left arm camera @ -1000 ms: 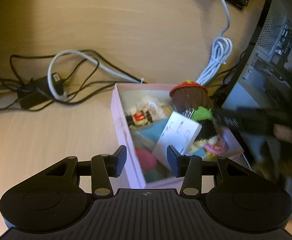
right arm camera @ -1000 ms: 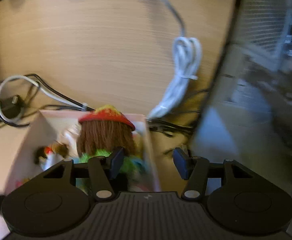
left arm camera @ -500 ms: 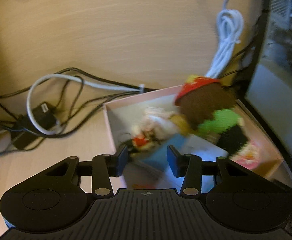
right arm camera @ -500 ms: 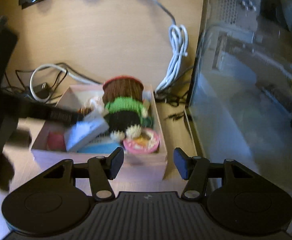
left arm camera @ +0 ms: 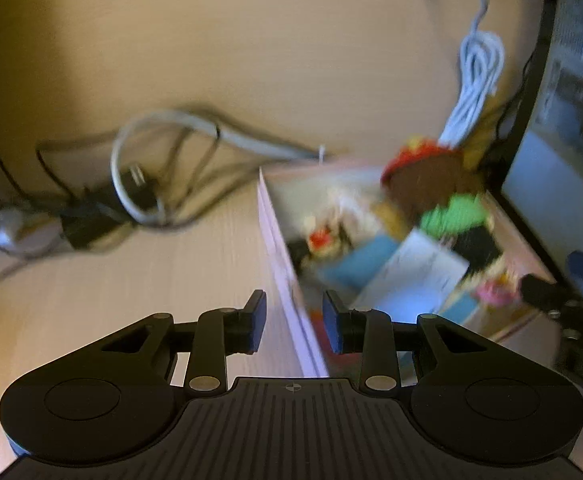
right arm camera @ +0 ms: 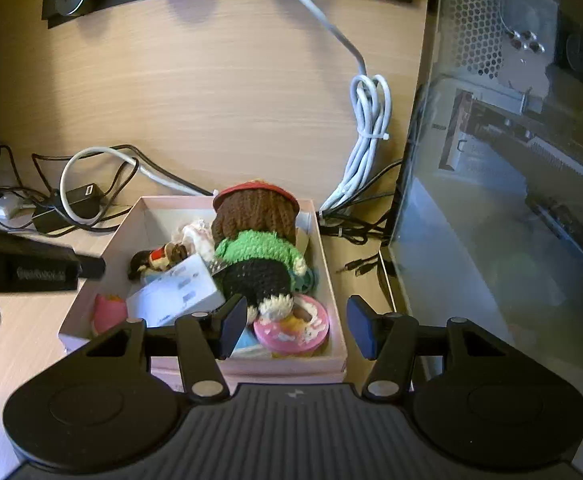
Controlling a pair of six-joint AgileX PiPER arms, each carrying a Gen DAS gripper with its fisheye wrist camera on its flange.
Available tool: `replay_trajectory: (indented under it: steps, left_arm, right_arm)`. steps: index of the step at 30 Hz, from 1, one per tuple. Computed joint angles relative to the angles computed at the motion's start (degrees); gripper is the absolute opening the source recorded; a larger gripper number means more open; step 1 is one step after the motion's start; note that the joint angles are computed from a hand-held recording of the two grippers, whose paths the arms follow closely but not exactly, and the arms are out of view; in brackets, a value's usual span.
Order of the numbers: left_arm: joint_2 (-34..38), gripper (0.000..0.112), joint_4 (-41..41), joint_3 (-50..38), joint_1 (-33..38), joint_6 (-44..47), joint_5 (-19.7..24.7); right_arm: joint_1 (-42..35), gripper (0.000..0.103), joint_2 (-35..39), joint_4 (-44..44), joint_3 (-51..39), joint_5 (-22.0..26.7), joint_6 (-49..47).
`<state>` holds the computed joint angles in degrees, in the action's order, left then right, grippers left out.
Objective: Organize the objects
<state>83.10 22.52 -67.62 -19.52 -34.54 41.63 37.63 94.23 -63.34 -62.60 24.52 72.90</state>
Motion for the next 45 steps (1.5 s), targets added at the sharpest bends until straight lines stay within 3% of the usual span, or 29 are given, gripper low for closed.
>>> replay_trajectory:
  steps: [1, 3, 5, 8, 13, 17, 19, 23, 29, 34, 40, 45]
  left_arm:
    - [0.54, 0.037, -2.16, -0.07, 1.01, 1.88, -0.02]
    - [0.17, 0.05, -2.5, 1.26, 2.07, 2.14, -1.86]
    - [0.2, 0.064, -2.42, 1.56, 3.17, 2.9, -2.16]
    - [0.9, 0.086, -0.86, 1.21, 5.75, 2.05, -1.33]
    - [2.2, 0.089, -0.8, 2.01, 12.85, 6.34, -6.14]
    - [4.85, 0.103, -11.37, 0.38, 19.71, 20.17, -9.61]
    - [5.34, 0.103, -18.03, 0.23, 21.83, 27.79, -10.56]
    - [5.21, 0.102, -21.55, 0.87, 22.51, 33.79, -11.98]
    - [2.32, 0.102, -33.3, 2.49, 25.61, 48.47, -11.35]
    - [-4.25, 0.102, -43.5, 6.6, 29.73, 60.83, -8.61]
    - [-17.62, 0.102, -47.68, 15.17, 34.41, 63.7, -3.26]
    - [-35.08, 0.102, -47.41, 28.6, 38.53, 60.57, 1.9]
  right_arm:
    - [0.54, 0.056, -0.61, -2.73, 1.47, 0.51, 2.84]
    - [2.18, 0.068, -1.64, -9.76, 4.9, 3.02, 9.73]
    - [4.01, 0.069, -1.43, -14.44, 7.52, 6.46, 13.59]
    - [3.78, 0.069, 0.88, -15.81, 7.55, 6.39, 13.47]
    - [4.41, 0.068, 4.05, -16.97, 3.51, 2.96, 11.01]
    - [6.15, 0.068, 8.4, -11.91, -2.36, 2.97, 4.99]
    - [7.47, 0.068, 10.46, -8.43, -4.91, 4.98, 1.52]
    - [10.11, 0.068, 12.89, -4.26, -8.83, 11.63, -0.99]
    - [13.9, 0.068, 13.33, -0.23, -11.95, 21.39, 0.5]
    - [19.79, 0.083, 8.89, 3.0, -8.11, 26.68, 7.08]
    - [26.39, 0.086, 3.15, 8.78, 0.38, 26.89, 11.68]
    - [30.81, 0.103, -3.61, 7.72, 9.99, 24.36, 18.46]
